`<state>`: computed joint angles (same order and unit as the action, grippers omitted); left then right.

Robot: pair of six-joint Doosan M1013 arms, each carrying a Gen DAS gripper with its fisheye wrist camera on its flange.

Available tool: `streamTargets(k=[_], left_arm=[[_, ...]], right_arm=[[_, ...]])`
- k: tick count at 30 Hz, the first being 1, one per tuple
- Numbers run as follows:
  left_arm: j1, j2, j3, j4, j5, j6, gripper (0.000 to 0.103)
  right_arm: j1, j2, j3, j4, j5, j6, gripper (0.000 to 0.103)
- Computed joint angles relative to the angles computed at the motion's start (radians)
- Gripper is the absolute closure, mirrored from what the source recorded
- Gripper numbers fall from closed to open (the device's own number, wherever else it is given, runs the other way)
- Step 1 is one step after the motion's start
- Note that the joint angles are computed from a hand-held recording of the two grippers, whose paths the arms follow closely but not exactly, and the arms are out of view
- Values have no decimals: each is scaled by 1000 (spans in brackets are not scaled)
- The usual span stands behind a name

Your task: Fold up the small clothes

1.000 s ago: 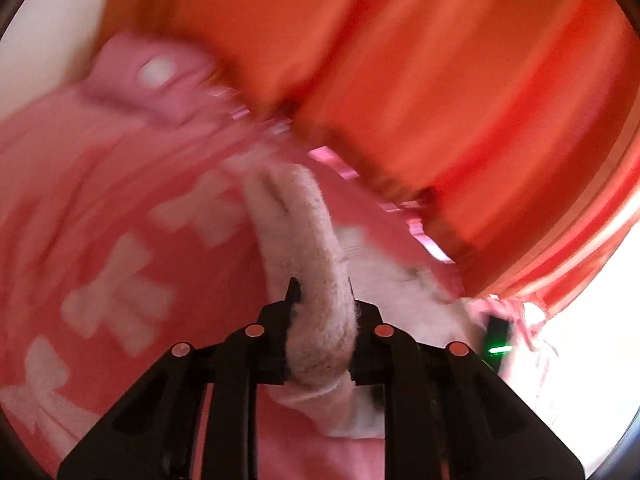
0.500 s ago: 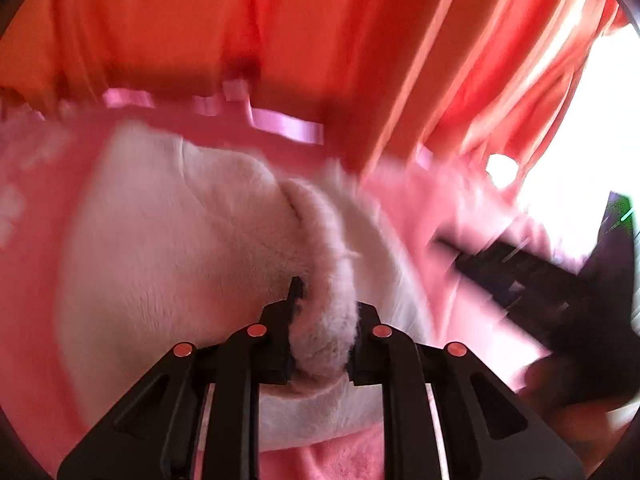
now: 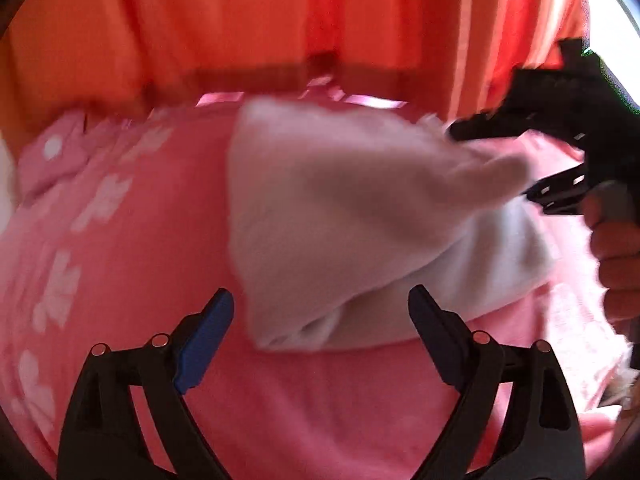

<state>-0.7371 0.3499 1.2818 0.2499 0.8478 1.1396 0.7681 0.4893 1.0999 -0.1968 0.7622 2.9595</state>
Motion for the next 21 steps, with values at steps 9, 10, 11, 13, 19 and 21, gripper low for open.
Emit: streamTargets(k=[9, 10, 11, 13, 19, 21], left_arm=[[60, -1, 18, -237, 2, 3, 84], [60, -8, 20, -243, -7, 14, 87], [57, -15, 27, -248, -15, 22, 88], [56, -20, 30, -276, -22, 64, 90], [43, 27, -3, -259, 44, 71, 91], [40, 20, 2, -255, 33, 71, 88]], right_arm=[[26, 8, -24, -191, -71, 48, 85], [36, -33, 38, -313, -170, 167, 85], [46, -67, 80, -431, -217, 267, 86], [66, -118, 133, -510, -154, 323, 85], [34, -118, 255, -190, -81, 138, 83], [47, -134, 257, -239, -53, 172, 74]])
